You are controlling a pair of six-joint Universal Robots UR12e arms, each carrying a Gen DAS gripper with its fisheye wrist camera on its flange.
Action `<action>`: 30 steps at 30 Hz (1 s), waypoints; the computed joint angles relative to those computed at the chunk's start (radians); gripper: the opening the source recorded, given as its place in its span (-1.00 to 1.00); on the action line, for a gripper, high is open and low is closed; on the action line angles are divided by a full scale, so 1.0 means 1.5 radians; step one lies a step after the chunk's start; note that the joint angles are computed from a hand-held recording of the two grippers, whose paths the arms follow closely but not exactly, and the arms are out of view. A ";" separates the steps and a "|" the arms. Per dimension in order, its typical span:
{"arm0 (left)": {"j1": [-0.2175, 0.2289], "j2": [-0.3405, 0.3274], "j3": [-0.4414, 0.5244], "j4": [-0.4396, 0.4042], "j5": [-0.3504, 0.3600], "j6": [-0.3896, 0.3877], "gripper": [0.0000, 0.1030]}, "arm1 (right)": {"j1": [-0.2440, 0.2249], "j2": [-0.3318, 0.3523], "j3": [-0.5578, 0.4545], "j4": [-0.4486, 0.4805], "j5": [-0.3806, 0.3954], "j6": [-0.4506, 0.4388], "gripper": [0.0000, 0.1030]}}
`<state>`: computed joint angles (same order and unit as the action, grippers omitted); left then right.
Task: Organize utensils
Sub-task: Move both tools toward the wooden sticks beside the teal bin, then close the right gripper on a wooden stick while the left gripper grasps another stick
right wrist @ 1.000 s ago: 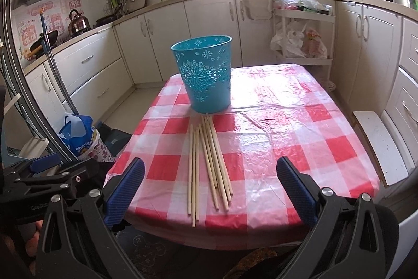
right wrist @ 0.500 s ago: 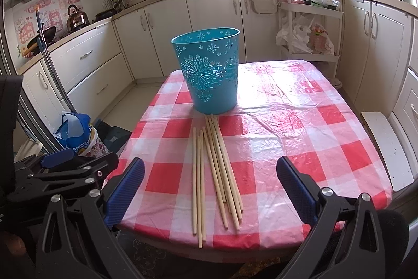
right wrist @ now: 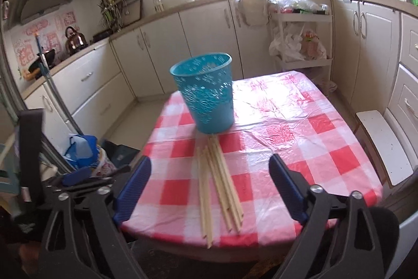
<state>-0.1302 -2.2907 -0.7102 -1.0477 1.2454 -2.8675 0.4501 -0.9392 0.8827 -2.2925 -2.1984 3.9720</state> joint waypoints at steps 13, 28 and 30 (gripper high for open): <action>0.042 0.152 -0.210 0.136 -0.017 0.038 0.85 | 0.073 -0.026 0.001 0.019 -0.071 0.030 0.83; 0.061 0.192 -0.258 0.194 -0.034 0.025 0.85 | 0.096 -0.024 -0.008 -0.008 -0.103 -0.011 0.86; 0.060 0.189 -0.255 0.186 -0.035 0.028 0.85 | 0.096 -0.025 -0.003 -0.020 -0.100 -0.024 0.86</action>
<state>-0.0403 -2.0073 -1.0925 -0.7688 1.1934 -2.8260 0.5941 -0.9764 0.8787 -2.3223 -2.3484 3.9357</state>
